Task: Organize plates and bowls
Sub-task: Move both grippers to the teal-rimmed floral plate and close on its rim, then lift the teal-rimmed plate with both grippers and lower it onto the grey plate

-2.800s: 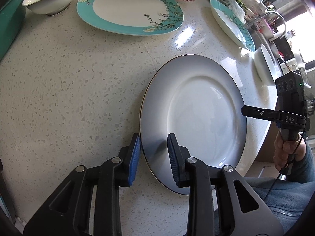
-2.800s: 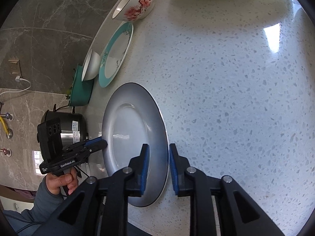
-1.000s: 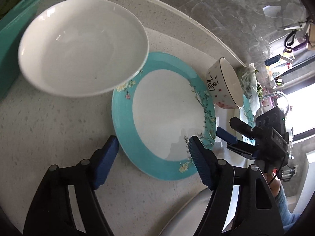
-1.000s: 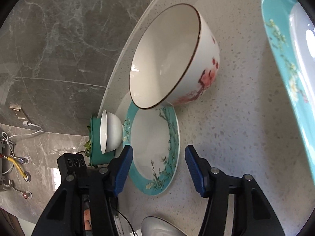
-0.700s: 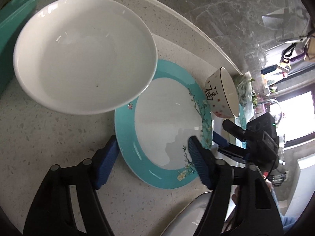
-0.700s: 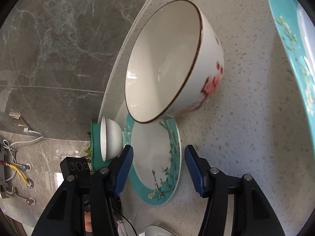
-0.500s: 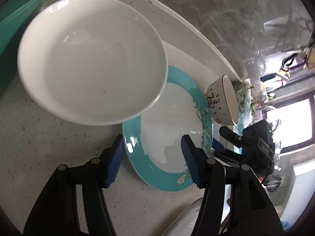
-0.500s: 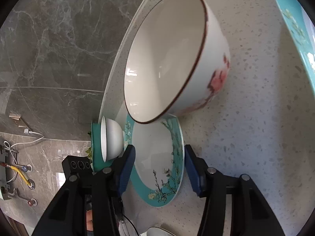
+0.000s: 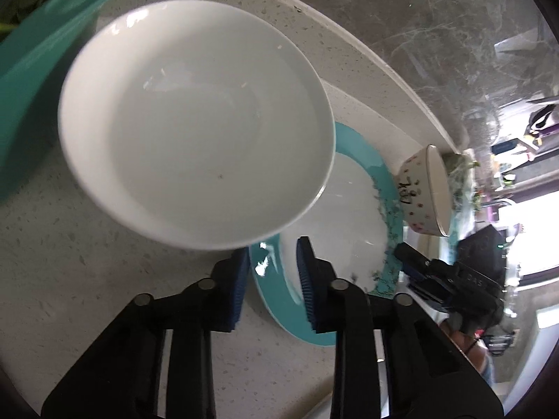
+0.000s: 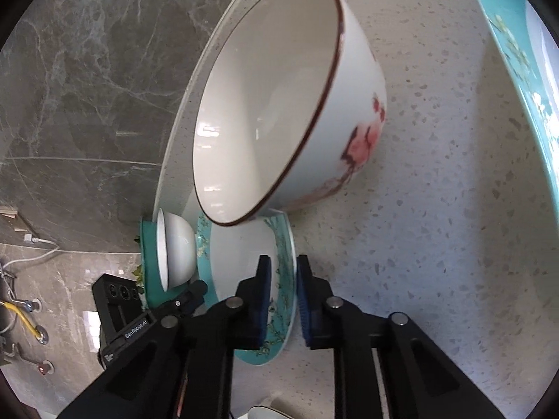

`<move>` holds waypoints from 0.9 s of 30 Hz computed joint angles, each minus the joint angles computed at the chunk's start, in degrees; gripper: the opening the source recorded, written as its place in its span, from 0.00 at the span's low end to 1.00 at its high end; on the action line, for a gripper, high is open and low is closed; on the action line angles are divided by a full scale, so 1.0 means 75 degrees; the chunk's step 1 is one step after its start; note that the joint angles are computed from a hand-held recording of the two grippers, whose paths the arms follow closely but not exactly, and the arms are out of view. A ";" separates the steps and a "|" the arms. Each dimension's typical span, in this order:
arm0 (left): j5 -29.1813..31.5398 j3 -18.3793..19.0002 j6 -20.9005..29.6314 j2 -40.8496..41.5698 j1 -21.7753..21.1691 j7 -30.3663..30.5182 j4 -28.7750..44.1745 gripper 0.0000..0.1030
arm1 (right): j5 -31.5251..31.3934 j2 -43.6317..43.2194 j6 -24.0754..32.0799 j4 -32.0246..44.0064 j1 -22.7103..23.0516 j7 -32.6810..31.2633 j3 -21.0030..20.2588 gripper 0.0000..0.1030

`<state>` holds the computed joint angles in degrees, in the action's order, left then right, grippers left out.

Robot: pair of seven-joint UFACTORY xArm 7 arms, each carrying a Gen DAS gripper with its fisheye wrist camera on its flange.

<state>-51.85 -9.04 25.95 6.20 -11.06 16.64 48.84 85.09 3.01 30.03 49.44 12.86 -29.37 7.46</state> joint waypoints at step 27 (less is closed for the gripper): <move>0.0895 -0.0041 -0.0646 -0.0376 -0.0320 -0.0075 -0.0567 0.13 | -0.1937 -0.0494 -0.0869 -0.0300 0.0430 0.0833 0.0065 0.10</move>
<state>-45.13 -9.35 21.11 3.38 -13.46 16.08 44.58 70.56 -0.70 23.51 47.19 16.08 -23.12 7.95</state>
